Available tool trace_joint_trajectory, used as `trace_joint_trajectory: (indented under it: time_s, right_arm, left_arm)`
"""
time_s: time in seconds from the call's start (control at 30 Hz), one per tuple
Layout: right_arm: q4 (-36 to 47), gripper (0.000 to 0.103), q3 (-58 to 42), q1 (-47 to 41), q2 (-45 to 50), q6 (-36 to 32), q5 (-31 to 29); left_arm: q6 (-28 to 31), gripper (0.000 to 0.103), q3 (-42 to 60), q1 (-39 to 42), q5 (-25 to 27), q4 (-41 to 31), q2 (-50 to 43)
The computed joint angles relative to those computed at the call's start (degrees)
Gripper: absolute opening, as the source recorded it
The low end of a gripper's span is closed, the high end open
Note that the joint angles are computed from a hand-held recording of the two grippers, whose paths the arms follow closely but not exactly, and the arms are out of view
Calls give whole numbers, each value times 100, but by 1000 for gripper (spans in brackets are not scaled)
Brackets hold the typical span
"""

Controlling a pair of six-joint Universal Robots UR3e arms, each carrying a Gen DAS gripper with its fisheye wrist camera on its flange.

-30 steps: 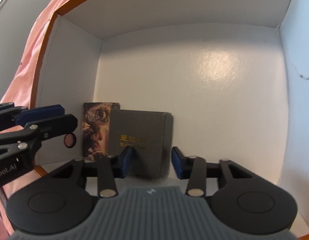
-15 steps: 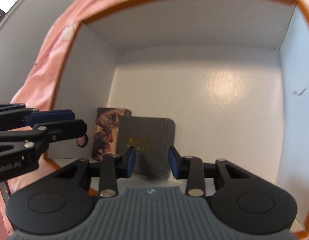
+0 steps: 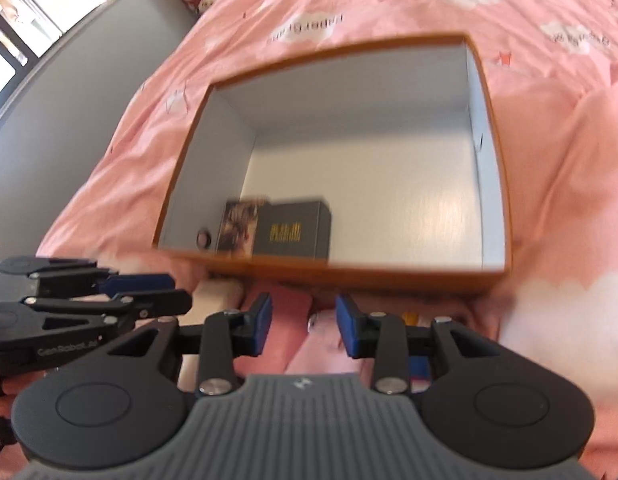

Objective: Organize objects
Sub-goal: 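Open both grippers to release the boxes inside the orange box, withdraw, then grasp the pink pouch with the right gripper and lift it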

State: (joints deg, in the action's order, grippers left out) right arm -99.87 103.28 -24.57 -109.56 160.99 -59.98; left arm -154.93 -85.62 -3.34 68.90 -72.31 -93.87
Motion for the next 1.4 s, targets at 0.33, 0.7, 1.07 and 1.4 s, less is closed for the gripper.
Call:
trace_joint_trajectory:
  time_s: [0.33,0.7,1.07,1.4]
  right_arm:
    - [150,42,674,725,-314,-334,-1219]
    - [-457,48,841,1738,82,-600,-2183]
    - [-613,27,883,1655,-231,-654,-2057]
    - [620,18,-129,663,-516,-696,-732]
  left_arm:
    - [195,29,-924,-482,546,316,311]
    - [217,29,-1029,-547,659,515,335]
    - [435,29,-1130,-318,407,438,596]
    - [743,30,-965,122,-206,-285,966]
